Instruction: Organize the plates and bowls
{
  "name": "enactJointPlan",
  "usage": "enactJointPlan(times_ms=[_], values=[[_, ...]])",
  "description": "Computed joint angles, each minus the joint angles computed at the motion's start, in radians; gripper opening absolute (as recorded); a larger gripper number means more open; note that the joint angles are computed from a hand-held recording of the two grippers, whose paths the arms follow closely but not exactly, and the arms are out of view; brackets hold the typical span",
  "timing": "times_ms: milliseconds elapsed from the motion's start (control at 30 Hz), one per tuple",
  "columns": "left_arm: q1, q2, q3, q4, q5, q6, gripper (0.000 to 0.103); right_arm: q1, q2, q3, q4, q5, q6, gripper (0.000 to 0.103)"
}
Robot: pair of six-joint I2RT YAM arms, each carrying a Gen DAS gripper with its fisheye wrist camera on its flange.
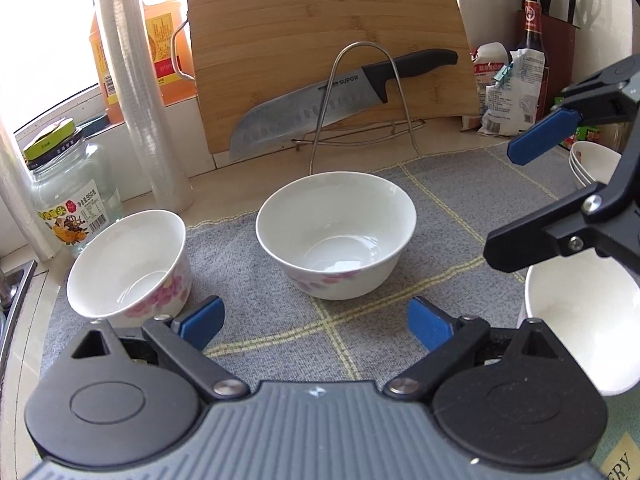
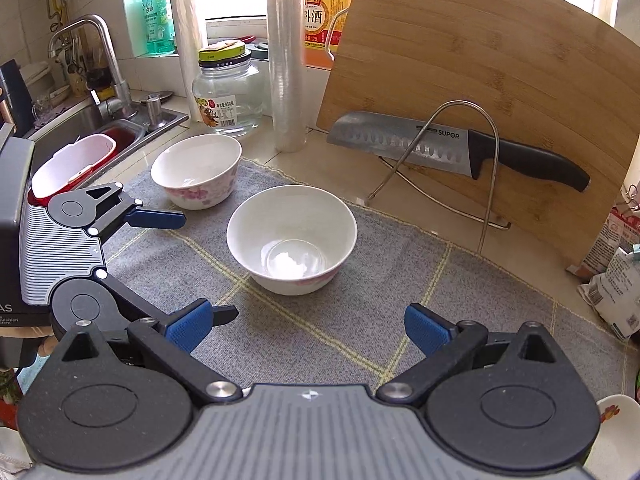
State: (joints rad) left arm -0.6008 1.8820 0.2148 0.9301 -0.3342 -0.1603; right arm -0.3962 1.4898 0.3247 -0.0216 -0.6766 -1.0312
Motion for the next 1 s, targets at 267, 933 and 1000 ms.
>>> enactJointPlan(times_ms=[267, 933, 1000], values=[[0.069, 0.094, 0.039, 0.101, 0.097, 0.077, 0.097, 0.158, 0.065, 0.047, 0.084, 0.076, 0.131, 0.103], [0.156, 0.228, 0.101, 0.207, 0.247, 0.15, 0.092, 0.322, 0.363, 0.262, 0.126, 0.153, 0.233, 0.103], [0.158, 0.233, 0.099, 0.223, 0.246, 0.161, 0.092, 0.325, 0.384, 0.281, 0.124, 0.141, 0.238, 0.103]])
